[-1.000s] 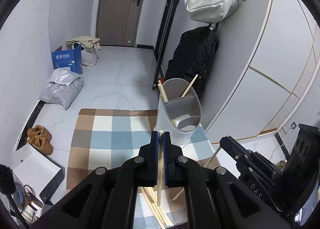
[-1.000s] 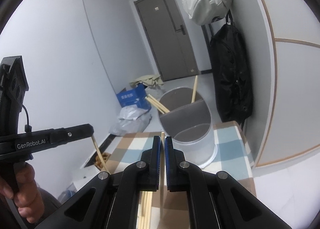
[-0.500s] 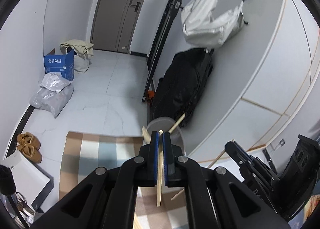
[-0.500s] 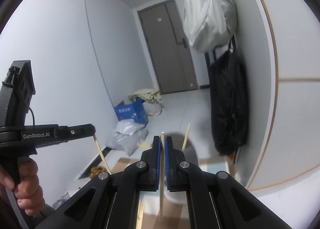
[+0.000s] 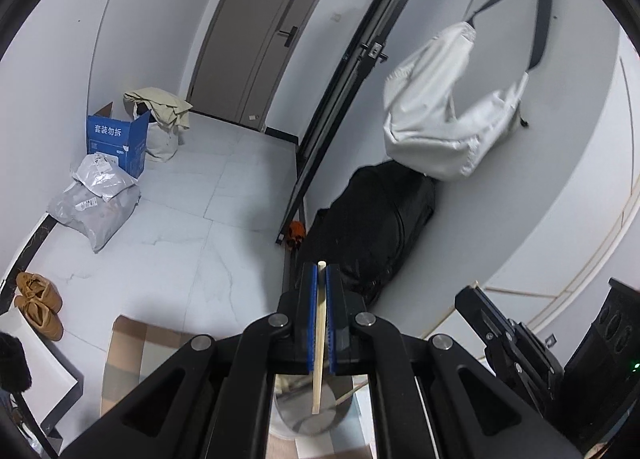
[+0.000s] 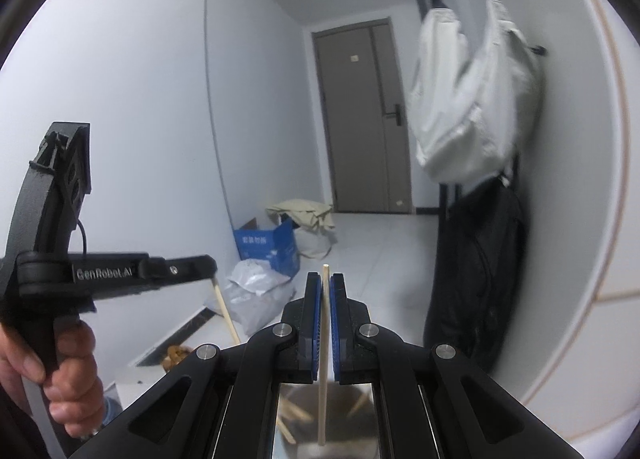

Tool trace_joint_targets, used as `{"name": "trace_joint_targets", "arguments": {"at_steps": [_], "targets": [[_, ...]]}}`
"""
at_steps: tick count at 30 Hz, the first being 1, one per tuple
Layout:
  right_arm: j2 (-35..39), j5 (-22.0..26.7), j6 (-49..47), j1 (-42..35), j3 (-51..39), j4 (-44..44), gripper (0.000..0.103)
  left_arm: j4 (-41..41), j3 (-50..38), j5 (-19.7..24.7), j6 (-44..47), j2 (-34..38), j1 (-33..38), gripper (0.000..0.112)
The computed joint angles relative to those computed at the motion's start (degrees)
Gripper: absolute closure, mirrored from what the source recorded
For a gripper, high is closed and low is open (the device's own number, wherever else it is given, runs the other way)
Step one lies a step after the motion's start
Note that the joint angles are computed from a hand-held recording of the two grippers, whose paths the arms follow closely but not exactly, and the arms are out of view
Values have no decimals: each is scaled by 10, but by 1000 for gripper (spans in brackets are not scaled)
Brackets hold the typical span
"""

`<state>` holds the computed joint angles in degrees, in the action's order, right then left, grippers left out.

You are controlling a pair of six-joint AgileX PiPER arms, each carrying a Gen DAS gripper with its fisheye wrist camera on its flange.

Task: Organize utensils
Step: 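Carry both held chopsticks up over the white utensil holder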

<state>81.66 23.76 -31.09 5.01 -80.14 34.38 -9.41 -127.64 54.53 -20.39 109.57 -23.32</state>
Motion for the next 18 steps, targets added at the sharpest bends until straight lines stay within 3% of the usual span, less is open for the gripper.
{"name": "trace_joint_targets", "arguments": {"at_steps": [5, 18], "targets": [[64, 17, 18, 18, -77, -52, 100, -20, -42, 5, -11, 38, 20, 112], [122, -3, -27, 37, -72, -43, 100, -42, 5, -29, 14, 59, 35, 112]]}}
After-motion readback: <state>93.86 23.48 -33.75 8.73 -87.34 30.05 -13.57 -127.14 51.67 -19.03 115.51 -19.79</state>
